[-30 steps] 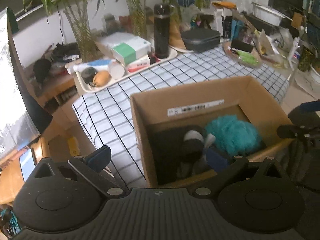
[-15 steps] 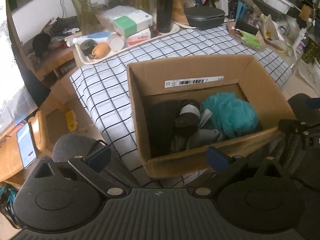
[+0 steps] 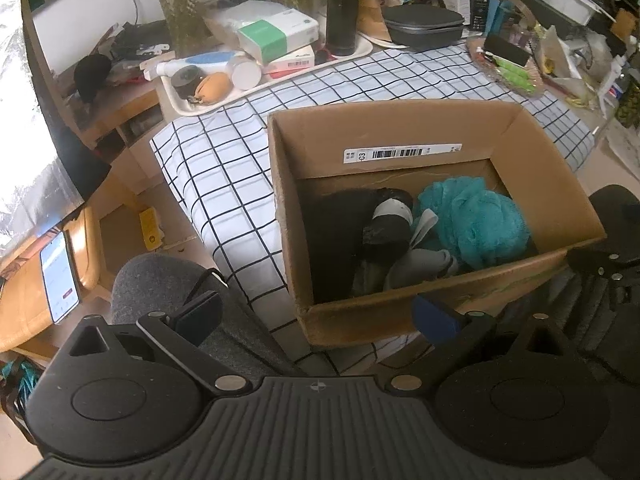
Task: Organize soft objects
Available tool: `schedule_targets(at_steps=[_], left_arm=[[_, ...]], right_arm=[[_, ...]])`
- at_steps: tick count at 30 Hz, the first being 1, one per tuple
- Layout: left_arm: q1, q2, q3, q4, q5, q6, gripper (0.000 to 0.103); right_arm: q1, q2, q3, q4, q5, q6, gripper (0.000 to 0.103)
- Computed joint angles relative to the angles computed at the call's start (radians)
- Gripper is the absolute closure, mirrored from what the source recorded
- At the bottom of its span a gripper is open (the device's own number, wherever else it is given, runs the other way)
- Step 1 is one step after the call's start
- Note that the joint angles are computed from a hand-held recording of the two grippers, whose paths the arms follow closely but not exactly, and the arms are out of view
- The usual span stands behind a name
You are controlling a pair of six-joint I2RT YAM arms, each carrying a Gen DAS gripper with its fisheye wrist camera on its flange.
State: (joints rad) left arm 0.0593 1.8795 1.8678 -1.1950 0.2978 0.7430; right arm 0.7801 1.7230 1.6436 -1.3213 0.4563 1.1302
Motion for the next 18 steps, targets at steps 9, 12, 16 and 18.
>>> schedule_targets(at_steps=[9, 12, 16, 18], left_arm=[[0.003, 0.0, 0.007, -0.005, -0.001, -0.01, 0.0], [0.002, -0.001, 0.011, -0.004, -0.002, -0.013, 0.0], [0.003, 0.003, 0.022, -0.013, 0.001, -0.014, 0.0], [0.003, 0.002, 0.022, -0.015, -0.001, -0.012, 0.0]], right_arm=[[-0.001, 0.008, 0.007, -0.013, -0.013, 0.009, 0.0], [-0.001, 0.011, 0.01, -0.013, -0.015, 0.007, 0.0], [0.002, 0.013, 0.014, -0.017, -0.012, 0.011, 0.0], [0.001, 0.012, 0.013, -0.015, -0.013, 0.008, 0.0]])
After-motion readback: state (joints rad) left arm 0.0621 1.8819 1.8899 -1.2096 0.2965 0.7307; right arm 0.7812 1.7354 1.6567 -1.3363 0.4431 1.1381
